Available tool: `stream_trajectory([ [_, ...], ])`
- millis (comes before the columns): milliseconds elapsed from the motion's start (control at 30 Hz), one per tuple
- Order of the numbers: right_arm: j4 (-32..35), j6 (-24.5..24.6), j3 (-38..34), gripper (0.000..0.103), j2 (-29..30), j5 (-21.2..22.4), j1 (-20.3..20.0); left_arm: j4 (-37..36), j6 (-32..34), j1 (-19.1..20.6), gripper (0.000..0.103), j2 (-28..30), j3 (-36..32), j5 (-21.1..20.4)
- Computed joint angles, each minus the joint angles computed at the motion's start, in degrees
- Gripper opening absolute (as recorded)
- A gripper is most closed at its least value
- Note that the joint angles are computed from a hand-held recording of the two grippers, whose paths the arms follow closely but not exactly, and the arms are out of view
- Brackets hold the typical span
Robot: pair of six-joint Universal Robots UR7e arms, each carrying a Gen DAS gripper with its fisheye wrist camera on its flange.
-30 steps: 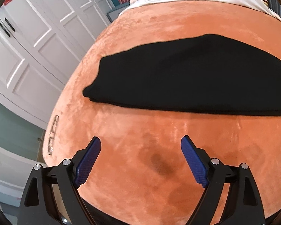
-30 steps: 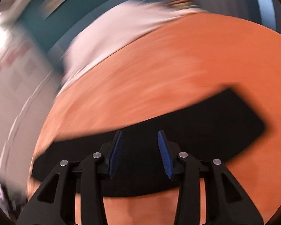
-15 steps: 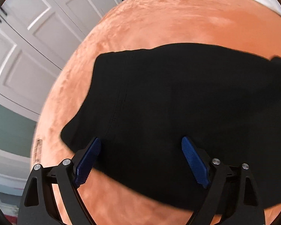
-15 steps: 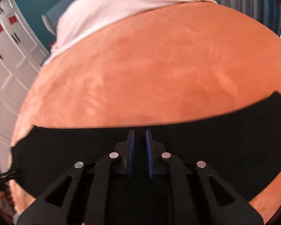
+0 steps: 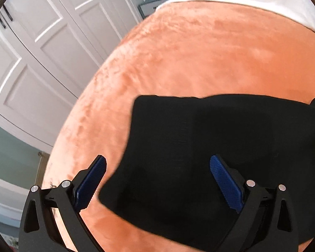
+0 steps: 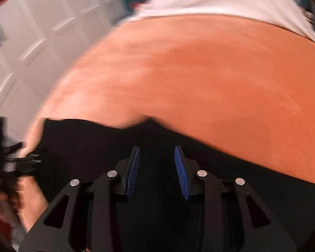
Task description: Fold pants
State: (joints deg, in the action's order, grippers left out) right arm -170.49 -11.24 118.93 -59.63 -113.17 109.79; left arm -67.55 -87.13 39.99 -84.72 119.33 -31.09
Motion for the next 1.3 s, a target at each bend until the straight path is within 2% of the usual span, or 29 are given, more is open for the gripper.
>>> stream_trajectory([
  [67, 4.4, -1.8, -3.3, 0.032, 4.0, -0.3, 2.4, 0.6, 0.1, 0.2, 0.098, -0.6, 0.0, -0.2],
  [133, 7.1, -2.0, -7.8, 0.032, 10.5, -4.7, 3.7, -1.2, 0.8, 0.0, 0.098, -2.0, 0.8, -0.7],
  [200, 3.8, -3.0, -10.6, 0.032, 15.4, -7.4, 3.9, -5.2, 3.6, 0.2, 0.098, -4.1, 2.0, -0.5],
  [333, 4.4, 2.1, -14.9, 0.032, 18.7, -8.2, 4.3, -7.8, 5.0, -0.3, 0.098, -6.4, 3.8, -0.5],
  [367, 4.5, 2.3, -15.3, 0.032, 18.9, -8.7, 4.6, -9.2, 6.1, 0.2, 0.098, -6.6, 4.0, -0.5],
  [433, 2.6, 2.7, -13.3, 0.032, 17.1, -5.4, 5.3, -11.3, 7.5, 0.7, 0.098, -7.6, 4.8, -0.9],
  [500, 3.3, 2.4, -14.0, 0.032, 18.0, -5.0, 5.9, -12.0, 8.0, 1.3, 0.098, -7.8, 5.2, -1.0],
  [600, 6.0, 1.8, -16.2, 0.032, 21.0, -9.2, 7.1, -10.9, 6.7, 2.1, 0.098, -8.1, 5.1, -2.0],
  [700, 5.9, 4.7, -16.4, 0.032, 19.8, -9.0, 8.4, -9.5, 5.0, 0.7, 0.098, -10.2, 6.1, -2.5],
  [900, -0.7, 4.8, -13.9, 0.032, 16.1, -19.7, 13.3, -7.2, 1.6, -2.5, 0.098, -11.1, 6.7, -5.2],
  [1067, -3.5, 2.7, -11.8, 0.032, 13.3, -24.8, 14.8, -8.3, 1.1, -5.5, 0.098, -8.7, 7.1, -7.6],
  [1200, -4.8, 0.8, -10.2, 0.032, 12.2, -25.8, 14.4, -8.5, 0.8, -6.2, 0.098, -5.0, 7.0, -8.9],
  [1300, -4.6, 0.4, -9.9, 0.032, 12.6, -25.6, 13.3, -8.9, 1.3, -4.6, 0.098, -2.6, 6.5, -9.7],
])
